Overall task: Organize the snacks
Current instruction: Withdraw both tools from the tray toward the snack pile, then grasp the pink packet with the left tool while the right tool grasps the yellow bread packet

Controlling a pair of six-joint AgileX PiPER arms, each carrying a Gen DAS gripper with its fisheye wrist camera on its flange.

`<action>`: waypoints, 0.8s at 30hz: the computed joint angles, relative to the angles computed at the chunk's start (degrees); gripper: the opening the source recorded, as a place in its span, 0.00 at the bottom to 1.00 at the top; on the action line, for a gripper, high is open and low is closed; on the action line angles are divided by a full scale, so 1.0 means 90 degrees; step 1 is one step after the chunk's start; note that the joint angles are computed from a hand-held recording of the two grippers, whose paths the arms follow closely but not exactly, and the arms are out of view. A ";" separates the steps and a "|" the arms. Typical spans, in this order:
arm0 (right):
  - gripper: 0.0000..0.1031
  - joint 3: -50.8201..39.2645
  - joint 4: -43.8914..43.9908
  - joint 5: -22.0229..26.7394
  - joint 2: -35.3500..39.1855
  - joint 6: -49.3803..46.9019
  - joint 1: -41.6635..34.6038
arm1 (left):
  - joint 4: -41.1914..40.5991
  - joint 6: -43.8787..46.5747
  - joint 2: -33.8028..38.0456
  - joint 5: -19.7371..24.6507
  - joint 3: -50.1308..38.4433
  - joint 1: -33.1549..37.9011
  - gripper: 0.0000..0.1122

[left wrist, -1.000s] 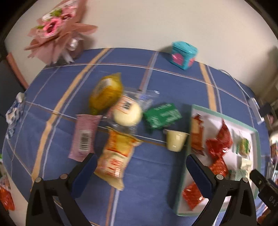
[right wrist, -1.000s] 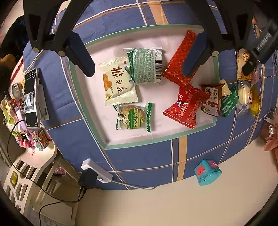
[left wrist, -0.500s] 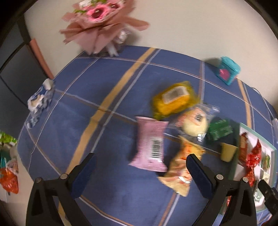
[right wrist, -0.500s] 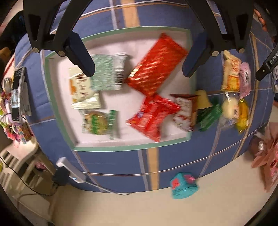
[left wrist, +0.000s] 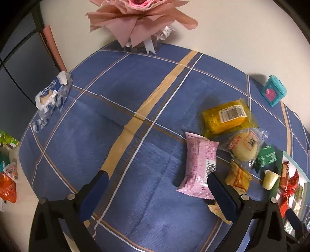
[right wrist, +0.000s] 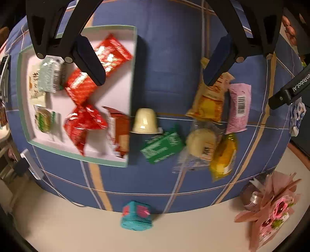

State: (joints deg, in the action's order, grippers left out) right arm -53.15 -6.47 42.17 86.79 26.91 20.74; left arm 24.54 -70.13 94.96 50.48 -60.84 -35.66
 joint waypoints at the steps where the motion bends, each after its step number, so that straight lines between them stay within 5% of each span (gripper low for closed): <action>1: 0.98 -0.0040 -0.0011 -0.0036 0.0091 0.0052 0.0079 | -0.0030 0.0023 -0.0004 -0.0041 0.0029 0.0039 0.92; 24: 0.98 -0.0978 -0.0344 -0.0387 0.1766 0.0800 0.0974 | -0.1015 0.1409 0.0862 -0.1140 -0.0401 0.0646 0.92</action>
